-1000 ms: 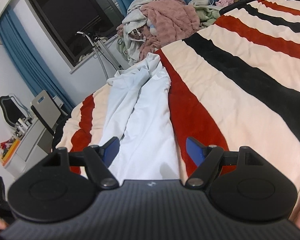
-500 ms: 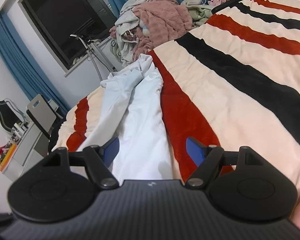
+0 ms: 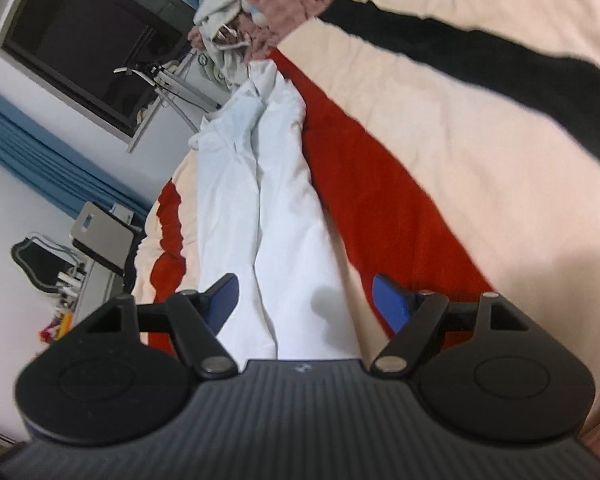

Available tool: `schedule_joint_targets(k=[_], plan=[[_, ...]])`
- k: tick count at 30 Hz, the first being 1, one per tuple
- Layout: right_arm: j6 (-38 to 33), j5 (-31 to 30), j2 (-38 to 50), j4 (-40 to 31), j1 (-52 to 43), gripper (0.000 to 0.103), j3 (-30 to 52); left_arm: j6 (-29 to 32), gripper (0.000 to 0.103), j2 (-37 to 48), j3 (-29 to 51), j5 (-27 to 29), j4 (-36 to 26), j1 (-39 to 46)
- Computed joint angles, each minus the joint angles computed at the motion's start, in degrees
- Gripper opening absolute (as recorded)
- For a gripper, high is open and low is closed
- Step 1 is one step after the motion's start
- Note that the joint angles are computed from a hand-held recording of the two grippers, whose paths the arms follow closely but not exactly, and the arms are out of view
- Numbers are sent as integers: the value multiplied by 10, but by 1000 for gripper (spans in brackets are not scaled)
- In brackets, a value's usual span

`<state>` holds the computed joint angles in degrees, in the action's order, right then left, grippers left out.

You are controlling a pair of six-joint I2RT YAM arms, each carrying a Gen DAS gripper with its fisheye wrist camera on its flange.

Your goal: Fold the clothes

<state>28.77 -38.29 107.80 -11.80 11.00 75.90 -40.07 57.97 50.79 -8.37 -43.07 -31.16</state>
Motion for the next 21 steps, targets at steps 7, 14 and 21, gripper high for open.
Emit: schedule_joint_targets(k=[7, 14, 21], plan=[[2, -54, 27, -43, 0, 76, 19, 49, 62, -97, -25, 141, -2, 183], [2, -25, 35, -88, 5, 66, 26, 54, 65, -73, -88, 375, 22, 506], [7, -40, 26, -102, 11, 66, 1, 77, 66, -36, -112, 446, 53, 532]])
